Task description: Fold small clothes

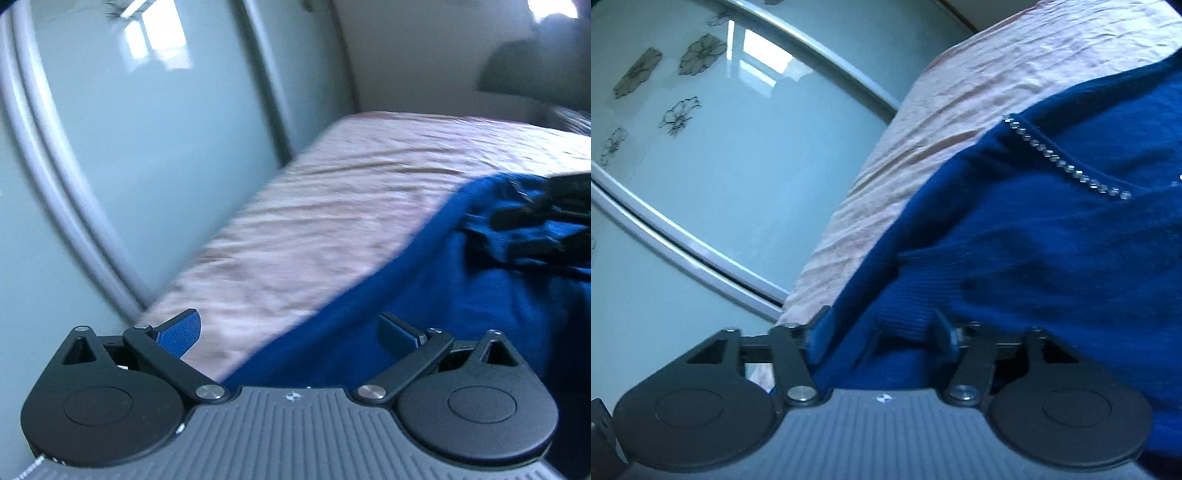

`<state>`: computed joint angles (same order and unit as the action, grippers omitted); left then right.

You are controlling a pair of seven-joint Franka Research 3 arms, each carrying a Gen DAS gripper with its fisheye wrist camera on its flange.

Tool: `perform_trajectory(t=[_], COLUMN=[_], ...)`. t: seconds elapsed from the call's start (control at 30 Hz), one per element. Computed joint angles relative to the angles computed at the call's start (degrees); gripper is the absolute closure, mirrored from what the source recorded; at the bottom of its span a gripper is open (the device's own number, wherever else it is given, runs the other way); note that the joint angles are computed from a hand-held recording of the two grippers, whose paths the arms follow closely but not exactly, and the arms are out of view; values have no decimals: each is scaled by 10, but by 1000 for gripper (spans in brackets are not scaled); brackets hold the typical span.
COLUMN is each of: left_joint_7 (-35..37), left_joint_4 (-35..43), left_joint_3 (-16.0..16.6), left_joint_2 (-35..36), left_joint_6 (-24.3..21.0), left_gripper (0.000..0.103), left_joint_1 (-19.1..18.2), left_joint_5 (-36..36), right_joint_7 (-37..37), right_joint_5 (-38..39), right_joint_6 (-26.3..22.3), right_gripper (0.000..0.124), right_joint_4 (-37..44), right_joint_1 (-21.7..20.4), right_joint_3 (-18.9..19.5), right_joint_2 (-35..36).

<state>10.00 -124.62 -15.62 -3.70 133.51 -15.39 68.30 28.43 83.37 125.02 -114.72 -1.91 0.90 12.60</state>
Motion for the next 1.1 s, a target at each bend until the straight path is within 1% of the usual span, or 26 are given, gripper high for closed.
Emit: perform_trajectory(t=[0.1,0.13,0.17,0.23,0.3,0.4,0.43,0.47,0.53,0.63,0.7,0.8,0.83,0.87,0.9,0.93,0.97,1.03,1.1], left_joint_7=[-12,-14,-14,-10,-2,19,25,31,35,22,15,12,9,7,6,5,3,-1,-10], left_joint_4=[-13,-20,-28,-47,-69,-104,-118,-129,-142,-157,-167,-182,-188,-193,-199,-202,-204,-207,-210], left_joint_3=[-4,-3,-1,3,7,12,13,13,9,0,-3,-3,-5,-7,-7,-7,-8,-11,-16], left_joint_2=[-25,-34,-46,-69,-93,-127,-140,-148,-161,-178,-192,-211,-218,-225,-232,-235,-236,-239,-241], left_joint_6=[-68,-85,-93,-95,-87,-59,-48,-40,-39,-42,-37,-15,-10,-5,1,6,10,18,30], left_gripper=[0,0,0,0,0,0,0,0,1,1,1,1,1,1,1,1,1,1,1], left_joint_1=[3,6,9,18,27,37,41,45,54,67,72,80,82,83,85,87,89,93,98], left_joint_5=[6,3,-4,-23,-47,-90,-102,-114,-131,-138,-141,-137,-137,-138,-141,-143,-145,-147,-141], right_joint_7=[1,-6,-20,-64,-118,-174,-184,-188,-188,-171,-151,-128,-127,-122,-118,-117,-122,-131,-136], right_joint_5=[-11,-10,-10,-9,-10,-26,-35,-46,-73,-104,-117,-129,-130,-135,-140,-143,-143,-141,-124], right_joint_6=[26,36,46,64,82,89,79,58,-3,-68,-87,-92,-86,-83,-87,-90,-87,-70,-58], right_gripper=[62,62,62,62,62,62,62,62,62,62,62,63,72,84,88,96,106,114,115], right_joint_4=[-4,-10,-18,-39,-64,-95,-104,-109,-112,-114,-110,-111,-110,-111,-109,-110,-116,-120,-125], right_joint_1=[10,13,18,30,46,70,77,83,91,102,109,118,121,125,125,127,130,136,137], right_joint_3=[3,4,6,8,9,7,5,2,-4,-6,-2,4,7,10,10,12,14,18,16], right_joint_2=[-8,-16,-27,-54,-86,-123,-133,-140,-145,-142,-132,-122,-117,-115,-112,-112,-116,-120,-126])
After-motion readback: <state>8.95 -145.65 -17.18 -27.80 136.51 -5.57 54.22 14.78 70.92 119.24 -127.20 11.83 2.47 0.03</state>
